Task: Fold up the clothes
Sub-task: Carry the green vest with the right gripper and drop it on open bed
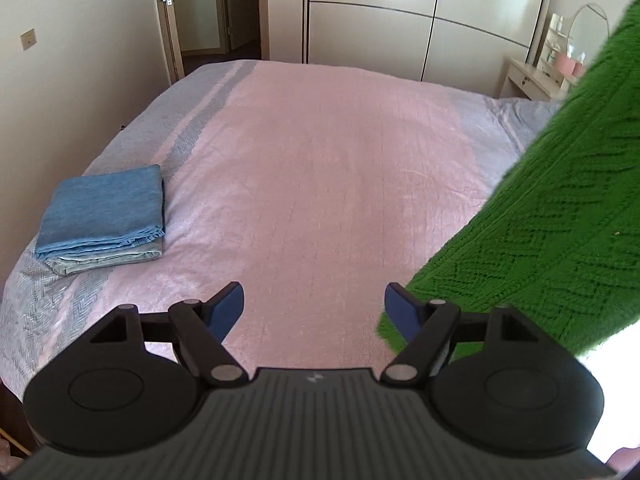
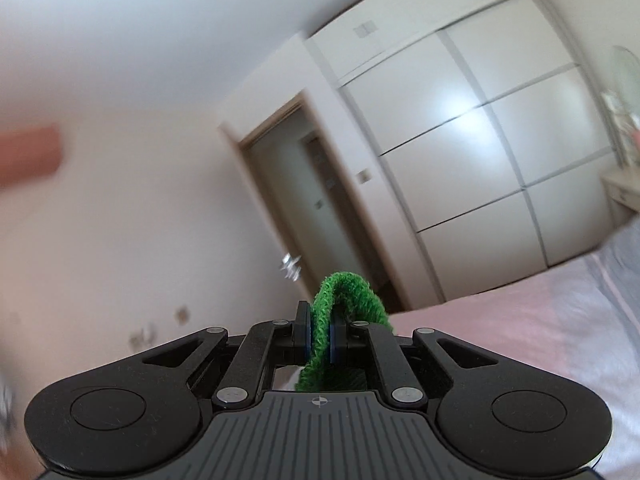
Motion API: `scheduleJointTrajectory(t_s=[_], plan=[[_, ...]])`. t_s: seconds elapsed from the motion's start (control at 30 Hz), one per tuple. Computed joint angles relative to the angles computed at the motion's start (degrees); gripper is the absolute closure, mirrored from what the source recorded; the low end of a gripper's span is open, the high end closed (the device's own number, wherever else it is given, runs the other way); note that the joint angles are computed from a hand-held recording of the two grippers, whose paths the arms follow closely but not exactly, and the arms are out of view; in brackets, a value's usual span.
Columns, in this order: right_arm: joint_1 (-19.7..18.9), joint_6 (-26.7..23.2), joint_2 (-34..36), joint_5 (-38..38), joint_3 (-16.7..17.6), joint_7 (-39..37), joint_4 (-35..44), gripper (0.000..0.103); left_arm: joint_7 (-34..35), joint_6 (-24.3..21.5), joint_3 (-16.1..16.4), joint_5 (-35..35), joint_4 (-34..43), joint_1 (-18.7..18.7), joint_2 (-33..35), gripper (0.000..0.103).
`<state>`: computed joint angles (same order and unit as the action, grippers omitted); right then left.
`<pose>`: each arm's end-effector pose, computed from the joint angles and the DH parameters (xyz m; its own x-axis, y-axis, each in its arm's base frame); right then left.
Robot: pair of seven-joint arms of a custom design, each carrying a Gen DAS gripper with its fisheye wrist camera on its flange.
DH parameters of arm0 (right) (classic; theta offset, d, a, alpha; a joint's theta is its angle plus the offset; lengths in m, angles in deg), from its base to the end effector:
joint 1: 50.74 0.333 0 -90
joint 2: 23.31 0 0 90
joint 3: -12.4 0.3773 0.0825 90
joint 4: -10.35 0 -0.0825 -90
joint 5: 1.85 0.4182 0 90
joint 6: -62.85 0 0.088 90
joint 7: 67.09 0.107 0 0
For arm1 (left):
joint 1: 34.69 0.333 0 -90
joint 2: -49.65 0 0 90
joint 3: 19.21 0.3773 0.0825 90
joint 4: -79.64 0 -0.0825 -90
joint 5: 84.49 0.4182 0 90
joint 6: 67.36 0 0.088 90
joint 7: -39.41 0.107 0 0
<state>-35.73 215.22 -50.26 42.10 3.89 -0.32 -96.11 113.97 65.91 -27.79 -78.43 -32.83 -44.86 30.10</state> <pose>0.4348 -0.0020 0.9042 0.3599 -0.8393 -0.4074 -0.3085 0.3050 -0.9010 0.4795 -0.1782 0.7505 -0.1192 -0.9927 0.0201 -0.7519 0.0770 -0.6548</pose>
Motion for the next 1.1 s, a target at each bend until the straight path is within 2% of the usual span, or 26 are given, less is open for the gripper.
scheduleJointTrajectory(t_s=[0.03,0.07,0.1,0.13,0.2,0.33,0.37,0.4,0.53,0.77,0.87,1.1], plan=[[-1.8,-3.6,0.6,-3.1,1.2,2.8,0.7,0.089,-0.1,-0.1,0.0,-0.3,-0.5,-0.2,-0.5,0.028],[-3.4,-7.5,1.4,-6.3,2.3,5.6,1.5,0.053,-0.2,-0.3,-0.1,-0.6,-1.0,-0.4,-1.1,0.028],[-5.3,-10.3,1.7,-9.7,4.0,8.9,1.1,0.024,-0.4,-0.6,-0.2,-0.8,-1.4,-0.6,-1.6,0.028],[-7.2,-12.1,1.0,-13.1,5.6,11.9,-0.5,0.0,-0.7,-0.9,-0.5,-0.9,-1.9,-0.8,-2.1,0.028],[-10.4,-15.8,-0.3,-19.9,8.5,17.5,-3.6,0.001,-1.4,-1.6,-1.0,-1.0,-3.0,-1.3,-3.1,0.028],[-11.6,-22.8,-7.2,-22.6,8.4,24.3,-13.1,0.001,-3.7,-4.9,-2.4,-0.4,-5.1,-2.3,-5.1,0.028],[-12.4,-25.9,-10.2,-23.5,8.6,26.0,-16.0,0.001,-4.4,-6.1,-2.9,-0.2,-5.5,-2.6,-5.4,0.028],[-12.5,-26.3,-11.3,-23.8,7.9,26.3,-18.4,0.001,-4.9,-7.2,-3.2,0.0,-5.8,-3.0,-5.8,0.028],[-14.7,-33.2,-17.9,-24.8,5.8,28.5,-25.8,0.001,-5.4,-10.1,-4.4,0.4,-7.3,-5.2,-7.0,0.028],[-17.8,-45.2,-27.0,-28.2,5.7,29.4,-31.4,0.001,-6.5,-13.0,-6.2,0.4,-9.8,-9.0,-9.6,0.028],[-18.7,-47.8,-29.3,-28.8,6.5,29.4,-33.6,0.001,-7.4,-14.6,-7.1,0.9,-10.7,-10.3,-11.0,0.028],[-19.3,-49.8,-34.3,-29.0,7.0,28.0,-37.8,0.001,-8.9,-16.6,-7.9,1.3,-13.1,-12.7,-15.2,0.028]])
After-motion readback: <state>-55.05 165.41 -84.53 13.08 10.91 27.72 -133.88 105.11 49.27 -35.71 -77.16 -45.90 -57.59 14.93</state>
